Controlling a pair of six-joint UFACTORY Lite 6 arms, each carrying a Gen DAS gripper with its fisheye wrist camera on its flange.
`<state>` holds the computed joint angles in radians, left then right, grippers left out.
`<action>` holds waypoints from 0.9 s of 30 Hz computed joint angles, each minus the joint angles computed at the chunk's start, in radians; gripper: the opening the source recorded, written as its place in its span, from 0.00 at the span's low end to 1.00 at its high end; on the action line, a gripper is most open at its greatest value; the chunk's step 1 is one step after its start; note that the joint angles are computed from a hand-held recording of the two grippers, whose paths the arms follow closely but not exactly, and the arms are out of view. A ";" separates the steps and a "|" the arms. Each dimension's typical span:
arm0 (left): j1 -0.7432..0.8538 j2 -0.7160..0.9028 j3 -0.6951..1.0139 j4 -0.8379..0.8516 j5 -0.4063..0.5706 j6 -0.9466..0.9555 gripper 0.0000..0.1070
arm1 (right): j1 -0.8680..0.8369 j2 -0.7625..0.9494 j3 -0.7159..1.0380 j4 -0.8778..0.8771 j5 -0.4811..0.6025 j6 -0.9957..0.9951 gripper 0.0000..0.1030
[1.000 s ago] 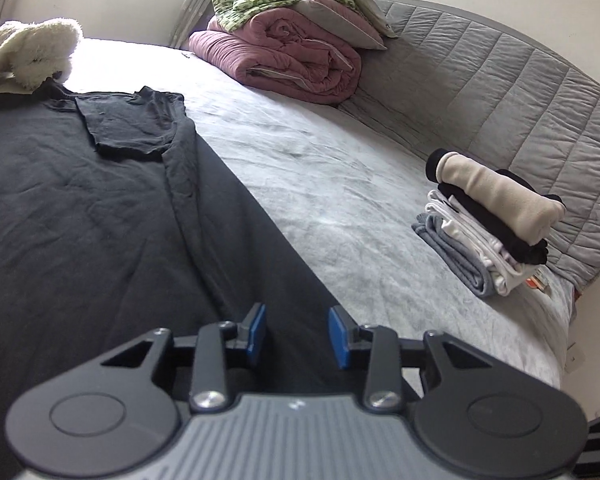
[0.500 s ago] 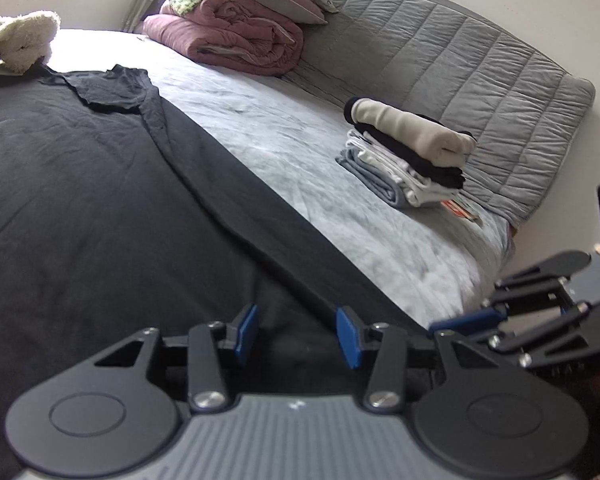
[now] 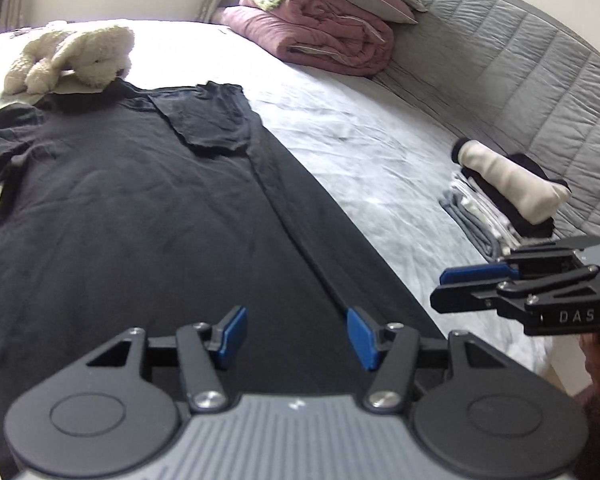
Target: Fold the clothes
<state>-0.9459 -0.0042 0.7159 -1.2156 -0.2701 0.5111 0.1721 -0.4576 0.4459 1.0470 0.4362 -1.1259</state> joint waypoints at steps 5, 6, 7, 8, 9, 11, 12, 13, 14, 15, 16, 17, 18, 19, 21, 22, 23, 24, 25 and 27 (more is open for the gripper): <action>0.222 0.143 0.142 0.390 0.091 -0.371 0.54 | 0.019 0.302 0.178 0.328 -0.038 -0.296 0.33; 0.255 0.181 0.177 0.482 0.099 -0.460 0.54 | 0.024 0.373 0.229 0.393 -0.041 -0.358 0.33; 0.289 0.226 0.218 0.587 0.101 -0.564 0.54 | 0.023 0.414 0.261 0.436 -0.039 -0.402 0.33; 0.323 0.275 0.263 0.691 0.102 -0.668 0.54 | 0.024 0.461 0.294 0.507 -0.036 -0.471 0.33; 0.352 0.323 0.309 0.781 0.101 -0.753 0.54 | 0.018 0.513 0.328 0.604 -0.019 -0.571 0.33; 0.403 0.420 0.408 0.917 0.099 -0.884 0.54 | 0.005 0.601 0.378 0.776 0.025 -0.751 0.34; 0.424 0.473 0.463 0.950 0.096 -0.915 0.54 | 0.003 0.639 0.394 0.874 0.047 -0.851 0.34; 0.443 0.526 0.518 0.977 0.096 -0.942 0.54 | 0.001 0.678 0.411 0.957 0.069 -0.936 0.34; 0.460 0.578 0.574 0.999 0.099 -0.966 0.53 | 0.000 0.722 0.435 1.012 0.093 -0.993 0.34; 0.476 0.624 0.625 1.036 0.098 -1.005 0.52 | 0.002 0.768 0.469 1.039 0.108 -1.019 0.34; 0.491 0.669 0.676 1.073 0.097 -1.047 0.51 | 0.017 0.804 0.507 1.057 0.099 -1.053 0.34; 0.505 0.714 0.730 1.106 0.098 -1.084 0.51 | 0.031 0.839 0.547 1.072 0.090 -1.086 0.34; 0.518 0.754 0.780 1.128 0.094 -1.111 0.50 | 0.045 0.874 0.587 1.085 0.080 -1.116 0.34; 0.530 0.791 0.829 1.158 0.092 -1.145 0.50 | 0.058 0.909 0.629 1.096 0.070 -1.144 0.34; 0.554 0.866 0.932 1.209 0.098 -1.204 0.50 | 0.096 0.964 0.692 1.159 0.050 -1.286 0.34; 0.564 0.896 0.973 1.227 0.102 -1.225 0.50 | 0.119 0.991 0.717 1.218 0.030 -1.376 0.35; 0.572 0.925 1.012 1.245 0.103 -1.245 0.50 | 0.140 1.017 0.743 1.283 0.010 -1.472 0.35; 0.580 0.956 1.055 1.262 0.105 -1.264 0.49 | 0.164 1.044 0.768 1.358 -0.014 -1.576 0.35; 0.586 0.984 1.093 1.279 0.108 -1.280 0.47 | 0.185 1.069 0.788 1.435 -0.031 -1.681 0.35; 0.595 1.034 1.165 1.326 0.119 -1.322 0.40 | 0.222 1.123 0.833 1.580 -0.071 -1.869 0.35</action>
